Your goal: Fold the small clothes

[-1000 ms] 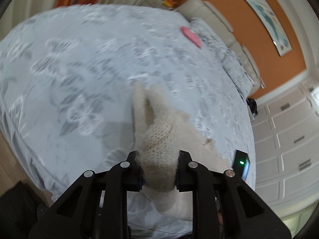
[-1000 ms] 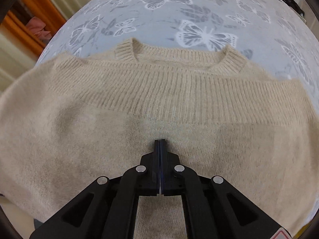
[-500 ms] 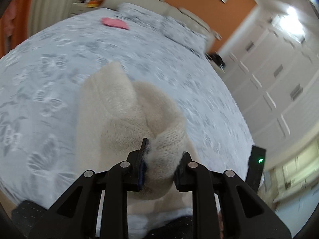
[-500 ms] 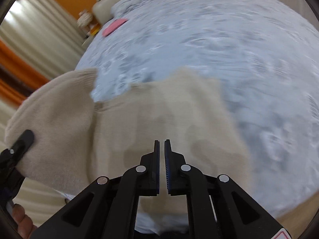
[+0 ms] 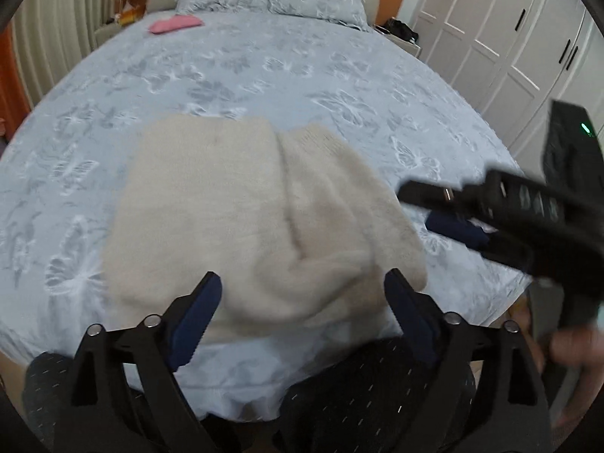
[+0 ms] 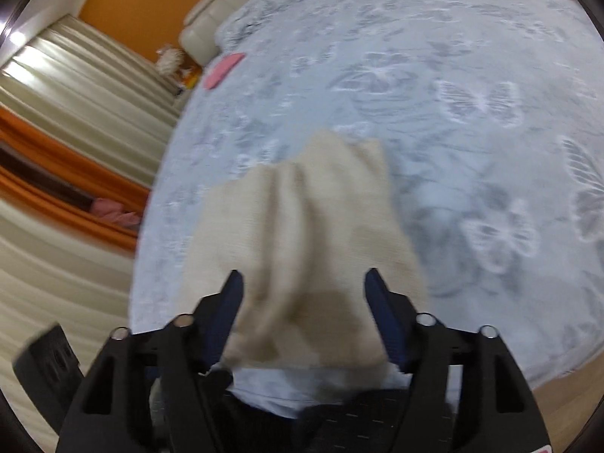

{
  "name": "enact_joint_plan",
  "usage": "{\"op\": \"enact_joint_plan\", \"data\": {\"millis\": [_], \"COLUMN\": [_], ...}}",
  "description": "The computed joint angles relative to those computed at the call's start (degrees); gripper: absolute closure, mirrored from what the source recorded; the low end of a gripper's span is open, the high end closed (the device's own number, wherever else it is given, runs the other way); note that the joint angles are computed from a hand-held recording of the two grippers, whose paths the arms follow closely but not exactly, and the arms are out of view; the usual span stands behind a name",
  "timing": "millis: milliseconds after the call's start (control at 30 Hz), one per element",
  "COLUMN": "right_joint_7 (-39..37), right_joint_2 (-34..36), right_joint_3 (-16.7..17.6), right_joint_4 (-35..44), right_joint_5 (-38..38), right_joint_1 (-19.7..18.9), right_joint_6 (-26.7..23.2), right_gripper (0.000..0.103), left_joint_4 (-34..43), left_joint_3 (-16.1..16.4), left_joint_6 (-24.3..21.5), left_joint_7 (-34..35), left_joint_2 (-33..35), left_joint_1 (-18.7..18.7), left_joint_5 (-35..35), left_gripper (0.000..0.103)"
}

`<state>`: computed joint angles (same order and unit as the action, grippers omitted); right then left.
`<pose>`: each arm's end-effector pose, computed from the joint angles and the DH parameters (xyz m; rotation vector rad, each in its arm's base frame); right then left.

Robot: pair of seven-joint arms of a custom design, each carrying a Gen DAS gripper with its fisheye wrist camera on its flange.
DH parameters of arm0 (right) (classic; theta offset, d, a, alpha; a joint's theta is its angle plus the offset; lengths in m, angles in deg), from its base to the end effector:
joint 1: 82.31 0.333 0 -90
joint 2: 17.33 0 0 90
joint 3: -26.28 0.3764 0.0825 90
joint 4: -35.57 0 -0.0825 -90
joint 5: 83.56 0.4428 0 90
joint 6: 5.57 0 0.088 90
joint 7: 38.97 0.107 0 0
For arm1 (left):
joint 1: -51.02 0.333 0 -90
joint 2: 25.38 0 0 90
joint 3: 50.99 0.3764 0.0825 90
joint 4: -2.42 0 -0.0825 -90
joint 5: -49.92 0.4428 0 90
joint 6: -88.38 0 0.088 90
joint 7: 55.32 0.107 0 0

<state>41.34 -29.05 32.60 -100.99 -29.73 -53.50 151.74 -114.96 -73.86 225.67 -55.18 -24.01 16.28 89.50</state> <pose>0.4569 0.2845 0.4766 -1.6971 1.6846 0.2495 0.3470 -0.5347 0.4959 -2.0437 1.8054 -0.7464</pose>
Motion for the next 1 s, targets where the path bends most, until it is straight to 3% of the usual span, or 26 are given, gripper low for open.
{"op": "enact_joint_plan", "data": {"millis": [67, 233, 367, 400, 467, 500, 533, 733, 833, 967, 1000], "right_joint_7": [-0.9, 5.5, 5.13, 3.98, 3.14, 4.26, 4.21, -6.98, -3.71, 7.58, 6.4], "right_joint_2": [2.5, 11.17, 15.83, 16.6, 16.89, 16.89, 16.54, 8.69, 5.85, 8.81, 9.51], "right_joint_3": [-0.08, 2.17, 3.81, 4.44, 5.31, 5.46, 5.59, 4.68, 3.42, 1.97, 1.66], "right_joint_4": [2.86, 10.49, 14.23, 14.95, 15.24, 15.65, 15.93, 13.01, 8.71, 5.37, 4.94], "right_joint_5": [-0.18, -10.05, -6.01, -4.51, -4.37, -7.33, -8.63, 3.39, 0.09, -10.54, -9.2], "right_joint_1": [0.25, -1.04, -1.13, -0.95, -0.26, 0.36, 0.63, 0.17, -0.38, -2.88, -2.98], "right_joint_6": [-2.26, -8.59, -11.66, -11.67, -9.99, -9.09, -8.44, -2.59, 0.06, -3.91, -4.99], "right_gripper": [0.027, 0.024, 0.024, 0.027, 0.066, 0.078, 0.082, 0.085, 0.085, 0.084, 0.084], "left_joint_4": [-1.72, -7.16, -11.19, -11.76, -12.1, -12.06, -12.0, -10.9, -10.73, -10.35, -10.19], "left_joint_3": [-0.14, -0.83, -1.06, -1.14, -1.56, -1.69, -1.83, -2.56, -2.54, -2.25, -2.21], "left_joint_6": [-0.29, -3.86, -3.99, -4.0, -4.95, -5.68, -6.21, -8.07, -7.52, -6.6, -6.5], "left_joint_7": [0.68, -0.7, -1.54, -1.39, -0.98, -0.49, -0.14, 0.8, 0.88, 1.3, 1.44], "left_joint_2": [-2.06, -8.41, -12.34, -12.94, -13.69, -13.84, -13.91, -13.26, -12.65, -11.14, -10.77], "left_joint_1": [0.04, 0.97, 1.78, 2.0, 2.34, 2.49, 2.64, 2.75, 2.71, 2.5, 2.41], "left_joint_5": [-1.69, -7.82, -12.93, -13.54, -14.21, -14.38, -14.39, -14.26, -14.23, -15.26, -15.47], "left_gripper": [0.017, 0.016, 0.016, 0.016, 0.016, 0.016, 0.016, 0.016, 0.016, 0.015, 0.015]}}
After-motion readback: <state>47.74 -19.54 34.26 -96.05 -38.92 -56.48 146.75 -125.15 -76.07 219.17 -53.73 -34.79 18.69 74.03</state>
